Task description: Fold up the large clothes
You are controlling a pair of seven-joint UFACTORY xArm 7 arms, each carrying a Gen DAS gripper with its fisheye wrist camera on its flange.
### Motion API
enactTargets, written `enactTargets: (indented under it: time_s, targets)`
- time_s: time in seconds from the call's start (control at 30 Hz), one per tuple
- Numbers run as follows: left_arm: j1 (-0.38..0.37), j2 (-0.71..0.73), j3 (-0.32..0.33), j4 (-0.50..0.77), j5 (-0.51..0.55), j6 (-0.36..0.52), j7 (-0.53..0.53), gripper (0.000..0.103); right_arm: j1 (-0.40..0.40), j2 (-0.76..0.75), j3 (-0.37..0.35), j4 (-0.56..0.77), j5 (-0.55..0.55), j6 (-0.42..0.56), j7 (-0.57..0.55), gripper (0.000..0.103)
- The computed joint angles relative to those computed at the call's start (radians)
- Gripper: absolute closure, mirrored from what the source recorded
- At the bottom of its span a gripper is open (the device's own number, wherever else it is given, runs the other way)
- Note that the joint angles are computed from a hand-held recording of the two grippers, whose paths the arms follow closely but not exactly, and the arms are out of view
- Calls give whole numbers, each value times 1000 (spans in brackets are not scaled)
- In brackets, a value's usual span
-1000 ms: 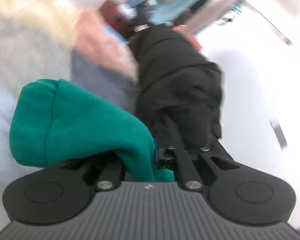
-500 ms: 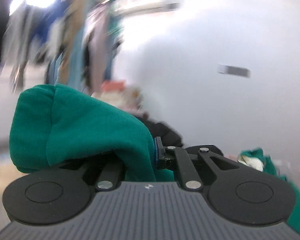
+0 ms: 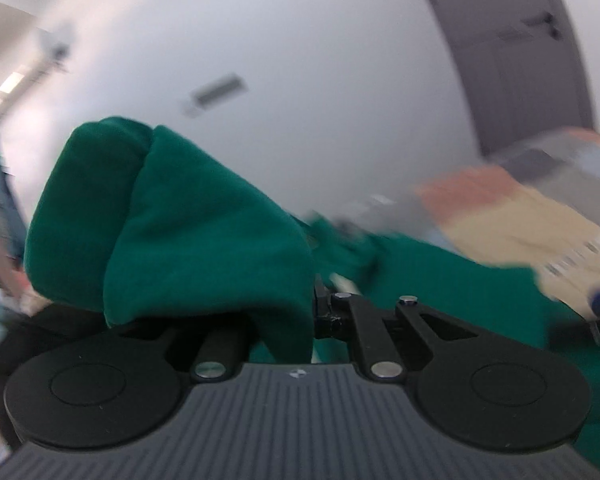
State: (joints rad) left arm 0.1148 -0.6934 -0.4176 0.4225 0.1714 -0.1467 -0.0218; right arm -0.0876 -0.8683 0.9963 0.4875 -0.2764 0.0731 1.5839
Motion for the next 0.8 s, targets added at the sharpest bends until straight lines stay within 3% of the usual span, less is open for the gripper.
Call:
enactTargets:
  time_s: [0.17,0.23,0.3,0.33,0.4,0.47,0.5,0.53,0.63,0.7,0.8]
  targets:
    - [72,138,-206,11,-4,18,-68,91,28,-43,-47,-93,52,-40,81,21]
    - [83,200,-236,33,7,39,-93,91,24,-51,-48,-113,57,-62,99,21]
    - [64,250,-215,36,21,44,-108,90,17,-51,-45,-124,54,-87,101,21]
    - [38,258,-171,16,43,35,-123,90,10,-47,-43,-130,53,-104,100,21]
    - [-9,299,-122,46,18,63,-124,78,15,-50,-45,-150,61,-130,101,21]
    - [-194,311,56,41,-16,98,-111,35,9,-55,-45,-165,73,-155,105,20]
    - [-267,311,133,42,-30,112,-93,28,14,-62,-48,-171,80,-157,106,20]
    - [-320,270,171,9,-44,124,-89,21,13,-68,-48,-177,87,-164,108,20]
    - [-437,195,275,-21,-77,179,-46,16,2,-81,-37,-182,103,-187,114,20]
    - [-518,73,344,-60,-114,270,0,15,3,-87,-34,-186,109,-198,112,20]
    - [-560,-100,389,-112,-153,386,66,14,8,-97,-32,-187,117,-203,104,20]
